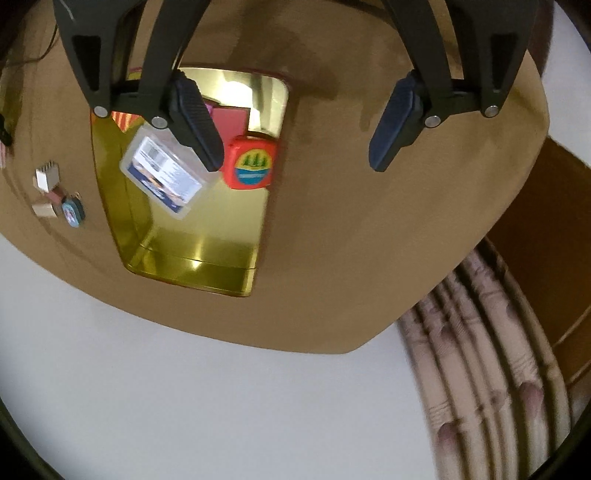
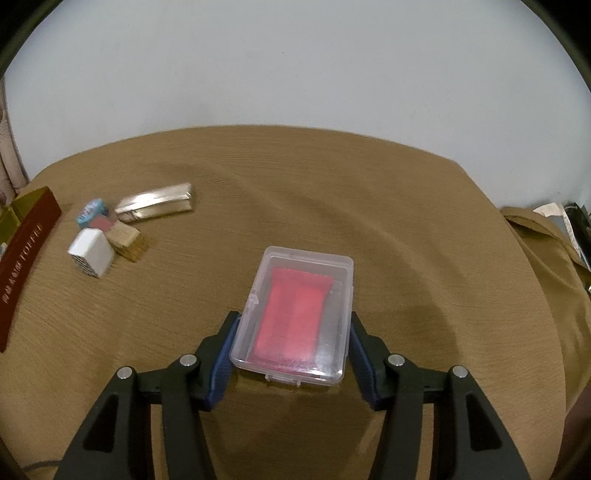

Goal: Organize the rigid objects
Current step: 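Lower the clear box into the tin and open the right tool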

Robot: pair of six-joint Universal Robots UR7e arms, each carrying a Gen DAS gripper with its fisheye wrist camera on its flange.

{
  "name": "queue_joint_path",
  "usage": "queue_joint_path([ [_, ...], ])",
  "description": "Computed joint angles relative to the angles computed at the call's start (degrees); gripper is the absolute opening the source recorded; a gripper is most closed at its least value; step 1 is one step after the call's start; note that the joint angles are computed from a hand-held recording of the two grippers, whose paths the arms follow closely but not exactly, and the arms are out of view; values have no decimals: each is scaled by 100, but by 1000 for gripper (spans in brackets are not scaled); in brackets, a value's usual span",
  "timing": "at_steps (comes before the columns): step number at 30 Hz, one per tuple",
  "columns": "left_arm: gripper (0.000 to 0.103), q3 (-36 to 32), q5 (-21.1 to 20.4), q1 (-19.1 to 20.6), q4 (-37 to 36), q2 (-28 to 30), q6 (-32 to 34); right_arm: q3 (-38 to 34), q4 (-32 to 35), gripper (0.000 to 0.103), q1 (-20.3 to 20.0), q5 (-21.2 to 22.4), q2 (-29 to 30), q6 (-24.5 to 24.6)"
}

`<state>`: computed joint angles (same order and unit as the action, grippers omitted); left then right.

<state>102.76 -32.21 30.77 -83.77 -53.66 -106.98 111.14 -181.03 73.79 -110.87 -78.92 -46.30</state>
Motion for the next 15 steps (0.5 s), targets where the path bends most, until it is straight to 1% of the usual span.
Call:
queue_joint_path([
  [2,78,34,-27,29,50,-78,-222,68,32,56,122,55,-47,1],
  [5,78,104,-63,41,-8,-157,-345,166,138,56,340,144,-85,7],
  [7,79,51,-76,55,170,-136,-506,257,208,56,478,217,-100,-5],
  [15,79,143,-162,59,55,-223,-610,609,538,56,1175,463,-22,-119],
])
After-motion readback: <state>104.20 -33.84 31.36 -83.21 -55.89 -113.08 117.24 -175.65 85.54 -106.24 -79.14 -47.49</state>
